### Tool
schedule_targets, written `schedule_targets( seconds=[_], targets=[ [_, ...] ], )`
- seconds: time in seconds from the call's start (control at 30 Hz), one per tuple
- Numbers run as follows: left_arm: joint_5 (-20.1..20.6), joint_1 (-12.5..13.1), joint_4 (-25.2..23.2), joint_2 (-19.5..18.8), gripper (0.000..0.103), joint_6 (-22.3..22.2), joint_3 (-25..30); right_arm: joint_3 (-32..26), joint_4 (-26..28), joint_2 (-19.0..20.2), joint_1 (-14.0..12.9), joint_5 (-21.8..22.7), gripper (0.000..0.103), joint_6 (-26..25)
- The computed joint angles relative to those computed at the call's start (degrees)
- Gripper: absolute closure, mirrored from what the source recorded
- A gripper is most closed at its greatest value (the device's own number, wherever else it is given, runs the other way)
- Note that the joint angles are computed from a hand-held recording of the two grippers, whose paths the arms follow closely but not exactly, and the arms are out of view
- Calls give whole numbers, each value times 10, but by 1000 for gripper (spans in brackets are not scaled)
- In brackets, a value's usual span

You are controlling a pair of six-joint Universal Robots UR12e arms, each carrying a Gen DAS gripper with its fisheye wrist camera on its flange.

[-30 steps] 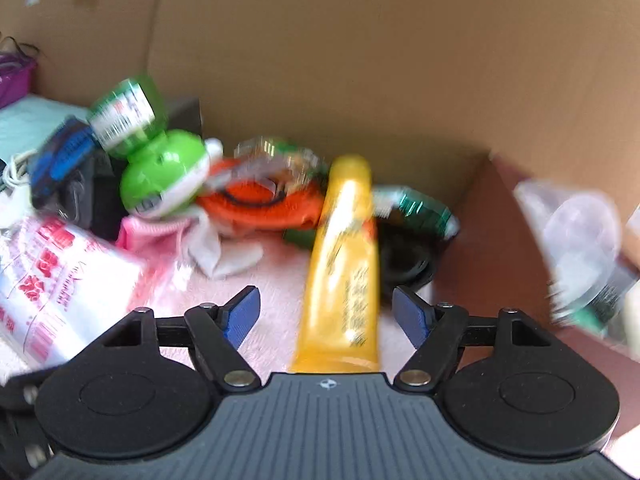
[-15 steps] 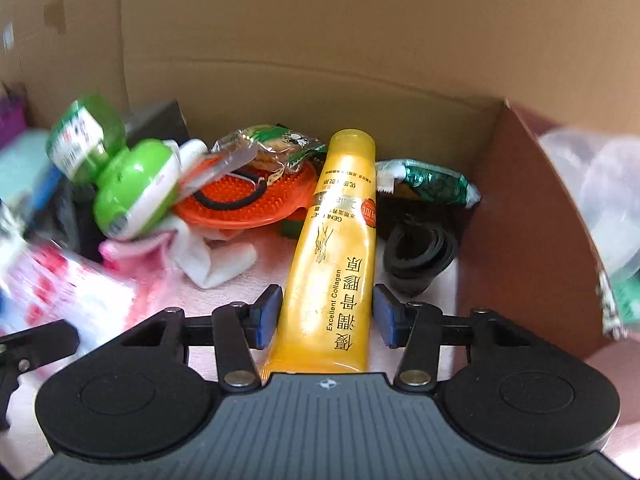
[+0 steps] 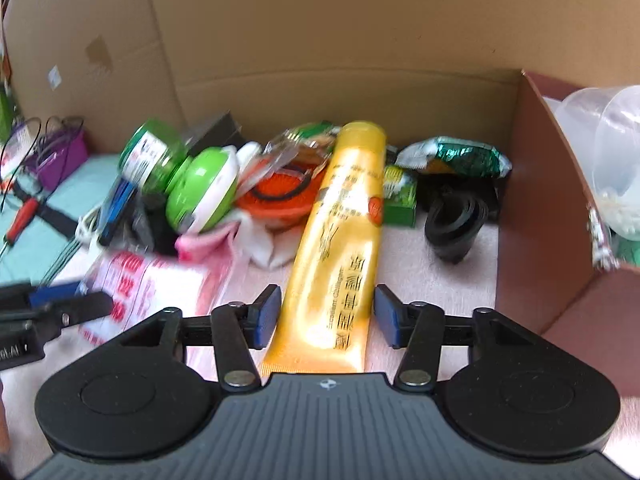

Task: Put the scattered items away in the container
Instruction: 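Grasp the clear zip bag with the left tool and lift it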

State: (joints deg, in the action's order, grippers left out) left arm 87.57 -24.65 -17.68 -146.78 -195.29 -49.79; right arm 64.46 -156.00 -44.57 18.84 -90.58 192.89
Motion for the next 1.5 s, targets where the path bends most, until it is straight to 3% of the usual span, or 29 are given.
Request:
schedule_targets(
  seconds=[0.03,0.13,0.2,0.27,0.33,0.43,0.53,0.6,0.63,0.8,1.0,1.17,1.3,1.5],
  targets=[
    [-2,0,-4,-1,24,0,2,7,8,-6,-1,12,32,14],
    [13,0,-14,-3,24,-4,5,30,29,-27,-4,51,32,57],
    [-5,3,-22,-5,24,-14,6,41,27,-35,-11,91,30,85],
    [-22,6,-23,-5,24,-19,6,36,33,-32,-26,187,31,118],
    [-27,7,-22,-7,25,-20,8,21,45,-23,-33,255,33,142],
    [-34,8,-21,-10,31,-26,12,-21,65,4,-32,270,40,165],
    [-37,8,-27,-12,39,-28,18,-42,34,27,-38,291,51,216],
    [-47,10,-26,-13,50,-33,20,-70,42,47,-39,326,59,226],
    [-46,10,-26,-14,51,-36,21,-76,56,51,-38,329,69,213],
    [-36,9,-16,-9,64,-39,13,-82,67,50,-30,302,77,164],
    [-27,8,11,1,79,-40,-8,-51,0,40,-28,288,84,146],
    [-33,6,22,3,80,-45,-14,-23,-51,27,-31,288,87,133],
    [-41,5,60,4,80,-55,-23,-7,-82,18,-30,278,88,118],
    [-32,-4,77,1,79,-38,-11,13,-124,1,-27,244,89,81]
  ],
)
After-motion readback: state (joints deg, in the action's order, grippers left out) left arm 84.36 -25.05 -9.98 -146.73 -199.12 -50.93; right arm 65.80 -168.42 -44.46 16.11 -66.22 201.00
